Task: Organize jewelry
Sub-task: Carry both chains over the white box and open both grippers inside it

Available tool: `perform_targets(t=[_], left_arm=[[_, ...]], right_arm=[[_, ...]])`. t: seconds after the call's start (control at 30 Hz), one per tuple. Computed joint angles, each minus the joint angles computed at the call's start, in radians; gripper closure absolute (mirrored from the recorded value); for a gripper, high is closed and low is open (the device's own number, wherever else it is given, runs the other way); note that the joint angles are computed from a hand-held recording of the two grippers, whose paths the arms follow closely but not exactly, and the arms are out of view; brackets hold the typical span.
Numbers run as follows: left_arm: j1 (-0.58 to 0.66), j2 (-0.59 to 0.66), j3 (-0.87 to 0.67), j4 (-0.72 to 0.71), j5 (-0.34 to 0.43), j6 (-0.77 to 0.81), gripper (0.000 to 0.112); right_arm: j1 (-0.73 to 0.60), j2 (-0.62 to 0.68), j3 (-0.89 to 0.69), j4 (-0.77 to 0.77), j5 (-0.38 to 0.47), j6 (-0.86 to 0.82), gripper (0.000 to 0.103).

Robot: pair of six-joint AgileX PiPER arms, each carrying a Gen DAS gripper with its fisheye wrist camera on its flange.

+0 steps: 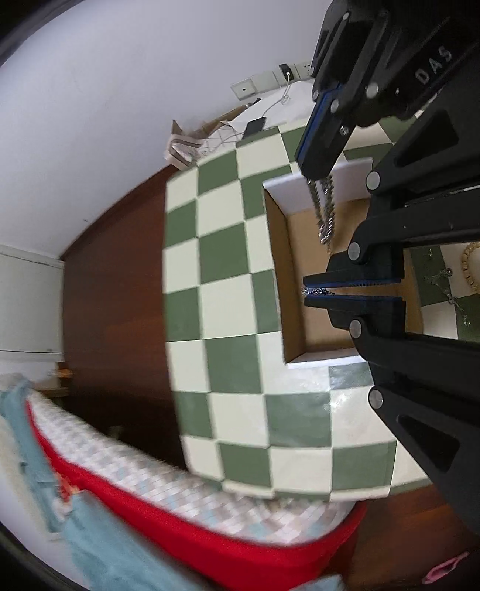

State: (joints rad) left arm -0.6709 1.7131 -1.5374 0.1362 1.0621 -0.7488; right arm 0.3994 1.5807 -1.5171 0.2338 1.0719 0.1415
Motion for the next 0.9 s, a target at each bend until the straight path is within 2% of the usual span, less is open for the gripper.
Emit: perform_targets(t=[0.2, 0.27, 0.43, 0.47, 0.5, 0.53, 0.57, 0.63, 0.7, 0.73, 0.77, 0.8, 0.9], left_arm=[[0.108, 0.041, 0.043, -0.166, -0.071, 0.093, 0.110], [0.120, 0.067, 0.014, -0.185, -0.043, 0.118, 0.109], [0.095, 0.084, -0.036, -0.100, 0.011, 0.064, 0.104], [0.083, 0.082, -0.043, -0.064, 0.025, 0.043, 0.097], [0.071, 0.079, -0.048, -0.034, 0.034, 0.026, 0.092], [0.057, 0.073, -0.049, 0.000, 0.044, 0.005, 0.073], [0.042, 0.068, -0.047, 0.041, 0.055, -0.022, 0.050], [0.007, 0.047, -0.026, 0.128, 0.067, -0.084, 0.030], [-0.021, 0.028, 0.000, 0.190, 0.085, -0.137, 0.029], [-0.030, 0.019, 0.015, 0.209, 0.092, -0.155, 0.025], [-0.041, 0.009, 0.032, 0.227, 0.097, -0.174, 0.015], [-0.050, 0.000, 0.048, 0.239, 0.098, -0.188, 0.010], [-0.096, -0.026, 0.099, 0.299, 0.113, -0.253, 0.009]], right_arm=[[0.028, 0.180, -0.083, -0.040, 0.004, 0.001, 0.098], [0.020, 0.218, -0.111, -0.030, 0.017, -0.011, 0.098], [-0.026, 0.309, -0.199, 0.016, 0.109, -0.020, 0.096], [-0.032, 0.307, -0.197, 0.016, 0.110, -0.017, 0.094], [-0.036, 0.298, -0.189, 0.002, 0.108, -0.012, 0.085], [-0.039, 0.292, -0.184, -0.006, 0.104, -0.008, 0.076], [-0.042, 0.284, -0.176, -0.009, 0.099, -0.005, 0.072], [-0.034, 0.265, -0.164, -0.056, 0.098, 0.018, 0.068], [-0.027, 0.233, -0.128, -0.087, 0.087, 0.027, 0.066], [-0.018, 0.220, -0.113, -0.117, 0.087, 0.041, 0.062], [-0.013, 0.209, -0.101, -0.136, 0.084, 0.049, 0.058], [-0.004, 0.192, -0.077, -0.162, 0.074, 0.058, 0.052], [0.024, 0.142, 0.005, -0.235, 0.048, 0.098, 0.043]])
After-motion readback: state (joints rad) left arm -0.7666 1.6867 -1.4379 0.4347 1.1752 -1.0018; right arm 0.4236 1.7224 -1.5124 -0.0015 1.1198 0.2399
